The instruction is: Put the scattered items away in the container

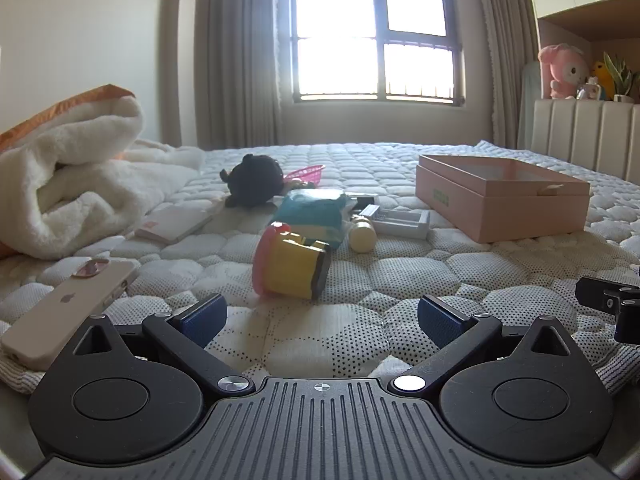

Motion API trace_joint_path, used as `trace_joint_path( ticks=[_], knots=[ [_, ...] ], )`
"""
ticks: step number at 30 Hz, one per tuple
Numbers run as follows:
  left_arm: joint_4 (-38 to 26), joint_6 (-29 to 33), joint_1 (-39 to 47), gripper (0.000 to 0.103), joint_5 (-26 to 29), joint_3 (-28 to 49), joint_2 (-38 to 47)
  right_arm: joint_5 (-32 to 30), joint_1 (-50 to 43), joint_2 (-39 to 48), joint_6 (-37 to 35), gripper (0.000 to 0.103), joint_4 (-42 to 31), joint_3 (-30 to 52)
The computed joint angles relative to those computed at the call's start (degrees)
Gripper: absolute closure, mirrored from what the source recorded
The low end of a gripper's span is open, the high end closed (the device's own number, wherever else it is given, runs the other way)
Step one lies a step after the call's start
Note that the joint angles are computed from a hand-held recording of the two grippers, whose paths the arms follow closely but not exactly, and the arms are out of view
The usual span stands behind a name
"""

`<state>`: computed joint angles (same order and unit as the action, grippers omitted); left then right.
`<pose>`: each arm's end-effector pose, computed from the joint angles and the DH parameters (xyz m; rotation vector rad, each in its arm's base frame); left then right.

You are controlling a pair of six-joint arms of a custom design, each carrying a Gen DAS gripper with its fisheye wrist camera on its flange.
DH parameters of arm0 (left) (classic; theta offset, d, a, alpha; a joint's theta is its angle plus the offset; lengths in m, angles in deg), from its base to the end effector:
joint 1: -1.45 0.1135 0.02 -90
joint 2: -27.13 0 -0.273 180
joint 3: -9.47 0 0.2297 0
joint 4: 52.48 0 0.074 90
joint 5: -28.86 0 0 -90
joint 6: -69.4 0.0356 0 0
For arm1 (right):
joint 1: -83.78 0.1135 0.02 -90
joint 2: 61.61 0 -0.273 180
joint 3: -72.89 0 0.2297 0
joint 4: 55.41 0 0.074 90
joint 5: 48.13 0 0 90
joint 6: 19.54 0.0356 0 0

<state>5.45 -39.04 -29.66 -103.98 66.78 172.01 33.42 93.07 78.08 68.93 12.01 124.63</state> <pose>0.3036 -0.1550 -0.0084 -0.2211 1.9353 0.2136 0.3334 0.0598 0.0223 -0.2803 1.9116 0.2327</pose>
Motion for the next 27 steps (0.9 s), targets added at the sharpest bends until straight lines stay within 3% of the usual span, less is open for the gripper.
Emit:
trace_joint_path(
  ticks=[27],
  knots=[
    [-0.49,-0.46,-0.13,0.000,-0.04,0.09,0.00,-0.05,-0.02,0.21,-0.26,0.000,0.07,-0.07]
  ],
)
